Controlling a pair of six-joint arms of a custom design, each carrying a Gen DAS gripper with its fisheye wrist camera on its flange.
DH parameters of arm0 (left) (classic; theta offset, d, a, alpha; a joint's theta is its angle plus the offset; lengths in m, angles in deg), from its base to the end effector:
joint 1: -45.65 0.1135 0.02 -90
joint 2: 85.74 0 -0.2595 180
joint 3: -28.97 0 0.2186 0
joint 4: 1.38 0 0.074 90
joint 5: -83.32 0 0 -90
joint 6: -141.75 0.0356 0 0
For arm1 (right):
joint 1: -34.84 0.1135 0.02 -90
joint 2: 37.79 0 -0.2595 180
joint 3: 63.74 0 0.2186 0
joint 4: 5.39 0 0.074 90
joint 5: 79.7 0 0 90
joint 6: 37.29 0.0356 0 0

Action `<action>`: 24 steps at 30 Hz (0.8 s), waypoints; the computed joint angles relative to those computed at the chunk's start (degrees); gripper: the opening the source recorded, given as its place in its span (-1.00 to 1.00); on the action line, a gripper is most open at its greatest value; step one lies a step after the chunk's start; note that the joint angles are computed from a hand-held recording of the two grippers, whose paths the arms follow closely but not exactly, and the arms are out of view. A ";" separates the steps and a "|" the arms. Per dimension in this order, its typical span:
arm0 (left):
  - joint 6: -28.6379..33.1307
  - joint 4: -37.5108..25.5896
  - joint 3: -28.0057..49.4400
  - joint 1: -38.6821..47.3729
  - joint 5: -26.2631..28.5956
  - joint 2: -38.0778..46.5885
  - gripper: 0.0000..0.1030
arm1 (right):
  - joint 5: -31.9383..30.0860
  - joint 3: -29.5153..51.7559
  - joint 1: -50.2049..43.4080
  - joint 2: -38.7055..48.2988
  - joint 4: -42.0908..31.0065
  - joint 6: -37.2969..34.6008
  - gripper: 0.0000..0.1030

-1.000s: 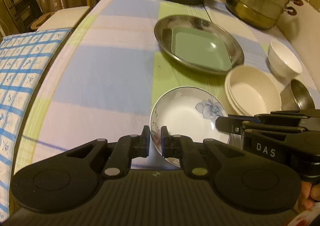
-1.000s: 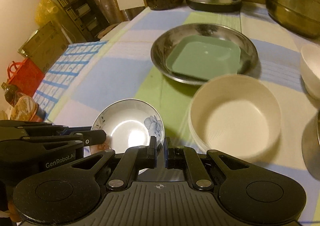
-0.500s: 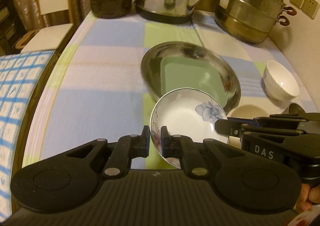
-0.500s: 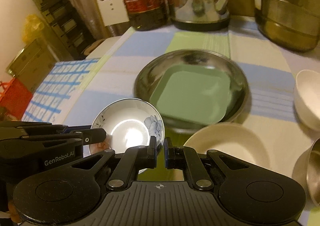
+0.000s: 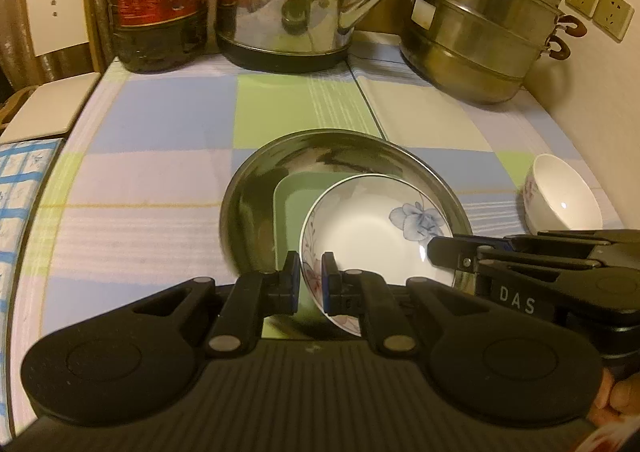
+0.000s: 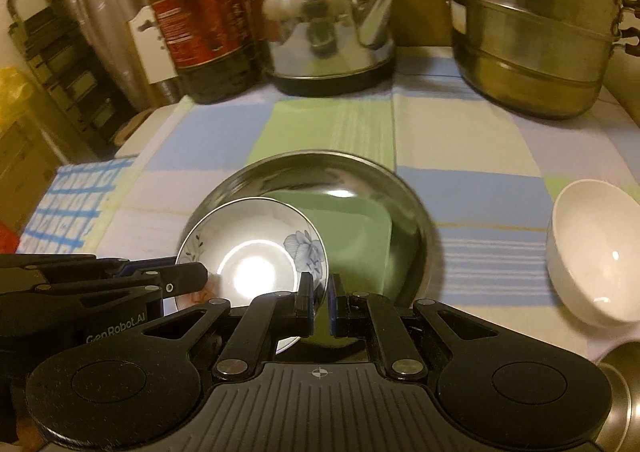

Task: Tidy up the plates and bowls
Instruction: 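Lower the held saucer onto the green plate inside the basin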

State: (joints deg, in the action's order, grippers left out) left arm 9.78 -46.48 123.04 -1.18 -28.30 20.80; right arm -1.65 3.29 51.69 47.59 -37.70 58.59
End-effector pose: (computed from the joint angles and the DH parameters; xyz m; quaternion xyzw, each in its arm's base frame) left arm 0.2591 -0.2570 0.2247 -0.0123 0.9446 -0.0632 0.3220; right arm 0.2616 0.0869 0.2192 -0.1244 0.9289 0.1621 0.3089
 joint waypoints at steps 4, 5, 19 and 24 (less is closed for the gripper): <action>2.00 1.16 1.93 2.28 2.38 3.14 -0.82 | 0.65 2.72 -0.65 4.50 0.83 0.12 -0.86; 2.38 1.48 2.33 2.80 2.90 3.88 -0.82 | 0.75 3.18 -0.77 5.43 1.04 0.19 -0.86; 5.37 1.54 6.98 6.57 7.98 10.34 -0.82 | -0.07 7.86 -2.83 14.57 1.25 0.87 -0.86; 5.05 0.00 8.63 6.82 8.14 11.70 -0.82 | -0.71 8.42 -3.03 15.66 1.54 1.14 -0.86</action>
State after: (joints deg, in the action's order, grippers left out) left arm 14.83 -46.48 131.67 5.64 -20.16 32.51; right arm -2.37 11.71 48.66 63.25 -36.16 59.72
